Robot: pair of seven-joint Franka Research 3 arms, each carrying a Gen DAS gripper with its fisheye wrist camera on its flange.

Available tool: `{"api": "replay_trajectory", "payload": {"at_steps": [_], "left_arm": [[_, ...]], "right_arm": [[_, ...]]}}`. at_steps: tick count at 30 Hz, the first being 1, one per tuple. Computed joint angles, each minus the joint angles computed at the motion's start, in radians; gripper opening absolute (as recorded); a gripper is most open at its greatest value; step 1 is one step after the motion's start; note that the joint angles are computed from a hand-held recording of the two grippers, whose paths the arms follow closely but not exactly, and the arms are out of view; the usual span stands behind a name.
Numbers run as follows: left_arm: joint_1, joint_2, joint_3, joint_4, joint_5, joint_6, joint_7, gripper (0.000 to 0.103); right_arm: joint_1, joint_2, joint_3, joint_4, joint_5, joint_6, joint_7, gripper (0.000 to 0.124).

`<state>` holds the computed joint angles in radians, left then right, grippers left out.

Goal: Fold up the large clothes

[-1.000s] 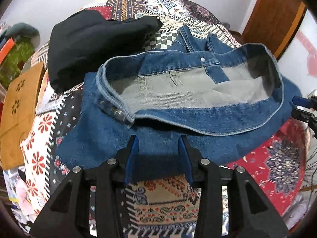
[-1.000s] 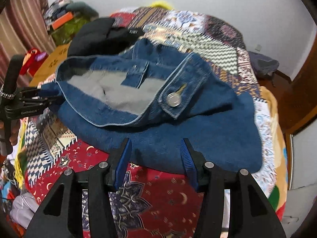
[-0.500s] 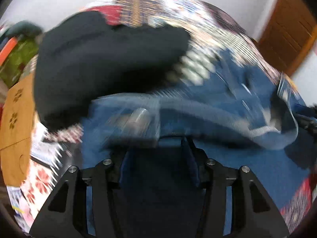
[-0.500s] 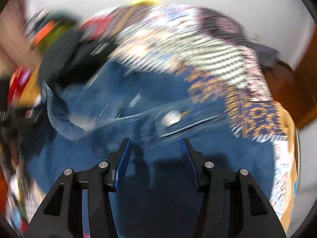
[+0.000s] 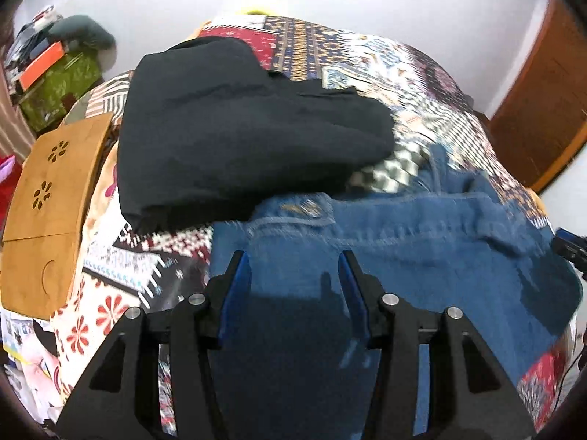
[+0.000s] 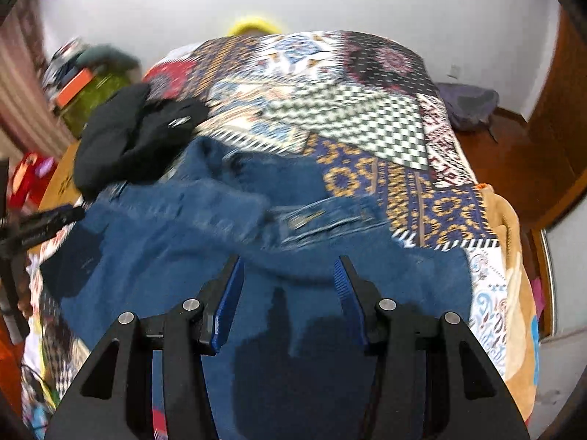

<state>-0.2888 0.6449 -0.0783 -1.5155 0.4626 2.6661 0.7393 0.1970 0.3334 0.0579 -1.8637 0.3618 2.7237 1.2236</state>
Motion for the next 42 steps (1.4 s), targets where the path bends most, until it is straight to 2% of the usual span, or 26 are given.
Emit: {"api": "replay_trajectory", "payload": {"at_steps": [3,5,7,13,15,17,19,20,22,24,27,31,33,36,39,42], "left_arm": [[-0.001,-0.018,-0.031,-0.026,-0.015,0.019,0.024,0.051],[-0.005,-0.02,-0.046,-0.029,-0.026,0.026,0.05,0.054],[-0.025,-0.017,-0.043,-0.024,-0.017,0.021,0.063,0.06],[-0.023,0.023,-0.093,0.007,-0.09,-0.012,0.136,0.062],[-0.028,0.036,-0.097,0.015,-0.096,-0.04,0.176,0.063],[-0.049,0.035,-0.073,0.003,-0.085,-0.065,0.171,0.066],[-0.046,0.007,-0.063,-0.057,-0.074,-0.003,0.152,0.069],[-0.06,-0.012,-0.041,-0.083,-0.057,-0.002,0.122,0.074],[-0.078,-0.04,-0.011,-0.122,-0.021,0.0,0.069,0.076],[-0.066,-0.071,-0.007,-0.179,-0.009,0.029,0.028,0.076],[-0.052,-0.112,0.004,-0.251,0.012,0.058,-0.042,0.08],[-0.015,-0.167,-0.005,-0.335,0.008,0.128,-0.095,0.081],[-0.058,-0.184,0.042,-0.337,0.07,0.091,-0.172,0.081],[-0.077,-0.214,0.066,-0.35,0.15,0.028,-0.283,0.081],[-0.051,-0.264,0.06,-0.418,0.188,0.076,-0.401,0.081],[-0.012,-0.311,0.05,-0.505,0.195,0.181,-0.528,0.086]], "right_arm": [[0.001,-0.008,0.022,-0.01,0.011,-0.027,-0.047,0.048],[0.021,-0.015,0.017,-0.022,-0.015,-0.05,-0.049,0.055],[0.057,-0.017,-0.004,-0.038,-0.081,-0.056,-0.019,0.062],[0.121,-0.043,-0.067,-0.107,-0.295,-0.054,0.087,0.063],[0.117,-0.065,-0.08,-0.146,-0.341,-0.022,0.111,0.063],[0.096,-0.082,-0.076,-0.165,-0.34,-0.014,0.113,0.063],[0.072,-0.101,-0.079,-0.184,-0.329,-0.006,0.123,0.063],[0.063,-0.112,-0.088,-0.196,-0.335,0.002,0.143,0.063],[0.045,-0.129,-0.098,-0.216,-0.343,0.015,0.174,0.063],[0.014,-0.148,-0.1,-0.24,-0.32,0.029,0.182,0.063],[-0.043,-0.183,-0.061,-0.274,-0.17,0.043,0.103,0.063],[-0.053,-0.209,-0.058,-0.288,-0.119,0.043,0.097,0.063],[-0.047,-0.22,-0.062,-0.299,-0.132,0.058,0.119,0.063],[-0.041,-0.228,-0.058,-0.311,-0.14,0.081,0.128,0.063],[-0.04,-0.242,-0.041,-0.325,-0.091,0.09,0.079,0.063],[-0.026,-0.245,-0.036,-0.336,-0.097,0.112,0.073,0.063]]}}
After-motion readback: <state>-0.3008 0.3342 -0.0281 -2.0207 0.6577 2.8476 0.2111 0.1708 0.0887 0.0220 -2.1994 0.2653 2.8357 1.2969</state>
